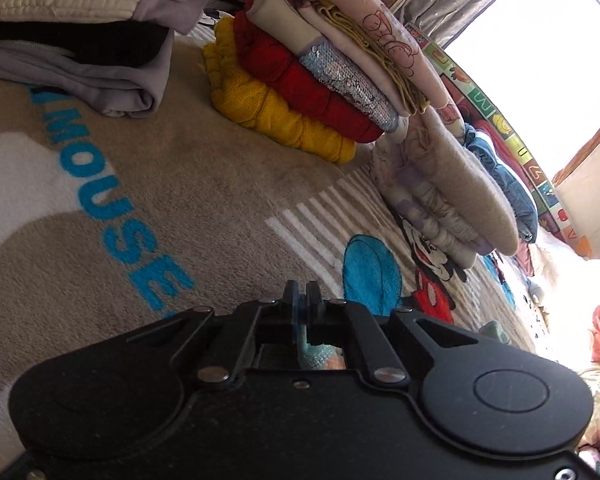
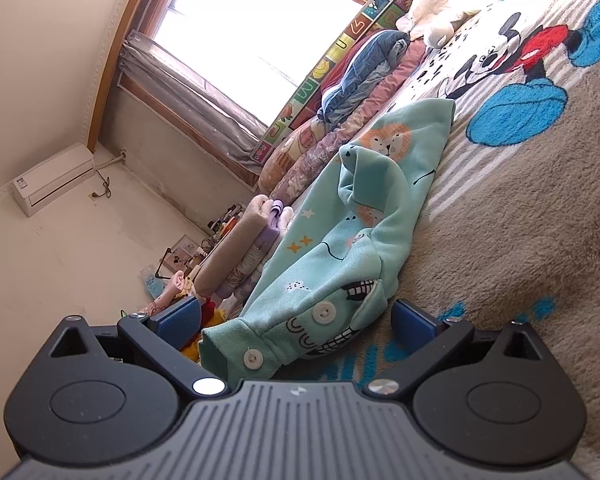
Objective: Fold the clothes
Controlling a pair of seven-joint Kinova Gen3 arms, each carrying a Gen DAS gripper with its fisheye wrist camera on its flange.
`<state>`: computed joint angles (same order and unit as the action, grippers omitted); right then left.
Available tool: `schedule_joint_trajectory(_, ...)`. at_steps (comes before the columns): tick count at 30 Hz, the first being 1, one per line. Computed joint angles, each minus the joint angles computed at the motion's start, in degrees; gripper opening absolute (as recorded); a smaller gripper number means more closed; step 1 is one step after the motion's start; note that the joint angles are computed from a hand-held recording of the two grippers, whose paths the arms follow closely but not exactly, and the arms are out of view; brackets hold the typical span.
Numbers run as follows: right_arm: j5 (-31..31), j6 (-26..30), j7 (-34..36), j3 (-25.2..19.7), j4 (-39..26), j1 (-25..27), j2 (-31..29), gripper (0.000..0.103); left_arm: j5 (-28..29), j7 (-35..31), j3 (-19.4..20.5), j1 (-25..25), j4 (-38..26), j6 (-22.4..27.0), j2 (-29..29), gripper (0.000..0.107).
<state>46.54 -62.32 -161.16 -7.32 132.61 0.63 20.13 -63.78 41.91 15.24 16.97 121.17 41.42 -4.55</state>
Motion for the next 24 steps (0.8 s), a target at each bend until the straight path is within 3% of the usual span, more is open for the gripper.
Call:
schedule_joint_trajectory(2,0.0,-0.14,-0.02,-0.01,-0.01,0.07,0.09,0.1,2.99,-4.56,-1.79,2.57,-1.78,2.84,1.64,0.002)
schedule_joint_trajectory(8,0.03,0.39,-0.31,-0.01,-0.06,0.04,-0.16,0.1,3.91,-9.79,-11.86,18.48,-7.56,15.28,6.09,0.009)
schedule_joint_trajectory(12,-0.13,0.65,-1.15,-0.06,0.02,0.1,-0.42,0.1,1.39,-12.54,-15.7,28.13,-10.57,24.6,9.18,0.04)
schedule_joint_trajectory(13,-0.19,0.68,-1.4,-0.07,0.05,0.12,-0.48,0.1,1.26,-12.87,-15.09,28.74,-11.47,26.93,10.06,0.047)
schedule_joint_trajectory(19,-1.99,0.68,-3.09,-0.21,1.24,-0.01,-1.3,0.099,-0.14,-12.38,-0.98,21.59,-14.88,38.89,13.54,0.048)
schedule_joint_trajectory(24,-4.42,-0.44,-6.14,-0.44,3.0,0.07,-1.98,0.099,-4.82,-14.23,1.0,27.42,-16.61,42.35,15.39,0.048)
